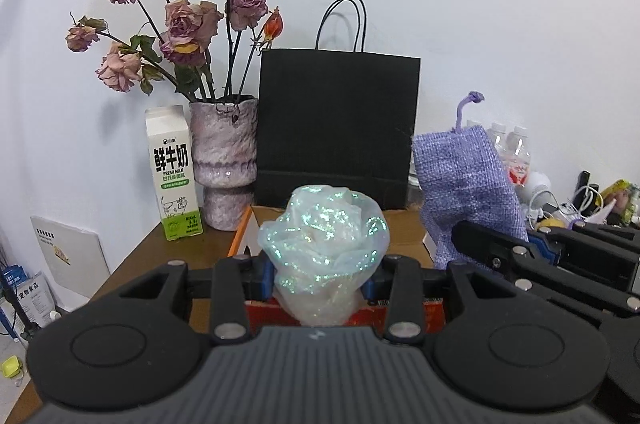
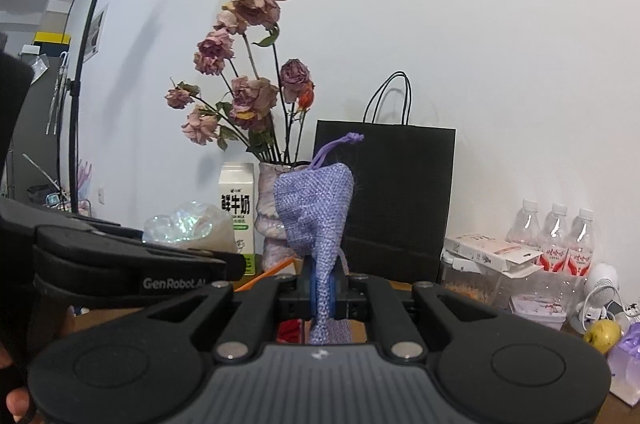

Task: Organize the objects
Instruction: 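Carry the plastic bag and drawstring bag with both grippers over the red box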

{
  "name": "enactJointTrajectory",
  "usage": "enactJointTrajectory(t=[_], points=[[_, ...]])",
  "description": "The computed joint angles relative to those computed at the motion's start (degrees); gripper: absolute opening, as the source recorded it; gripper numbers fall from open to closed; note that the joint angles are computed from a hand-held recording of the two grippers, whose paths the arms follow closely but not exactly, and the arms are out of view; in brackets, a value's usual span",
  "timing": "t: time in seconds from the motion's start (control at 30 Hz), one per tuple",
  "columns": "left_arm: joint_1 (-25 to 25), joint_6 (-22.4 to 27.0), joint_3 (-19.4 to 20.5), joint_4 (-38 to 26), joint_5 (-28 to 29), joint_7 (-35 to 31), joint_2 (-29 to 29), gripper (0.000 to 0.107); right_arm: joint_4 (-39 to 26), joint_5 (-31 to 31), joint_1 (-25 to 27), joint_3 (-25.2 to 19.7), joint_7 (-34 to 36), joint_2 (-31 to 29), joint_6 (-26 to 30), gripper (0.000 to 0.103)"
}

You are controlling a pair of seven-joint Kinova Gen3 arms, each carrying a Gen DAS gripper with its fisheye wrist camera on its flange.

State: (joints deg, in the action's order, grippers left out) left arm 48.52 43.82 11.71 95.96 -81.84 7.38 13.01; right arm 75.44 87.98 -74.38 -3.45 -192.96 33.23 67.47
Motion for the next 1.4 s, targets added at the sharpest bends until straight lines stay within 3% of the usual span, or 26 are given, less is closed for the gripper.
enactJointTrajectory(t=[0.2,0.5,0.87,1.07,1.27,1.4], points=[[-0.71,-1.21,-1.33,-4.45,3.22,-5.06,2.72,0.039,-0.11,-1.59,1.79,1.54,1.21,0.01,-3.63,0.005],[-0.76,-2.77,-5.56,-12.98,12.57,-15.98,7.74,0.039,0.80,-2.05,6.07,2.71,1.28,-0.20,-9.58,0.005],[-2.68,-4.27,-8.90,-25.15,25.51,-30.54,15.32,0.039,-5.05,-9.99,11.27,5.78,9.43,2.97,-17.01,0.005],[-3.13,0.23,-10.00,-32.96,32.81,-39.59,20.34,0.039,-6.66,-15.18,12.28,8.21,12.05,4.62,-19.41,0.005],[-3.05,3.45,-12.05,-39.27,38.75,-45.87,24.62,0.039,-4.30,-15.88,12.36,10.35,8.13,4.54,-21.48,0.005],[-2.44,3.11,-14.19,-40.60,41.90,-47.64,25.82,0.040,-2.37,-15.95,13.49,10.38,5.28,3.94,-23.57,0.006]])
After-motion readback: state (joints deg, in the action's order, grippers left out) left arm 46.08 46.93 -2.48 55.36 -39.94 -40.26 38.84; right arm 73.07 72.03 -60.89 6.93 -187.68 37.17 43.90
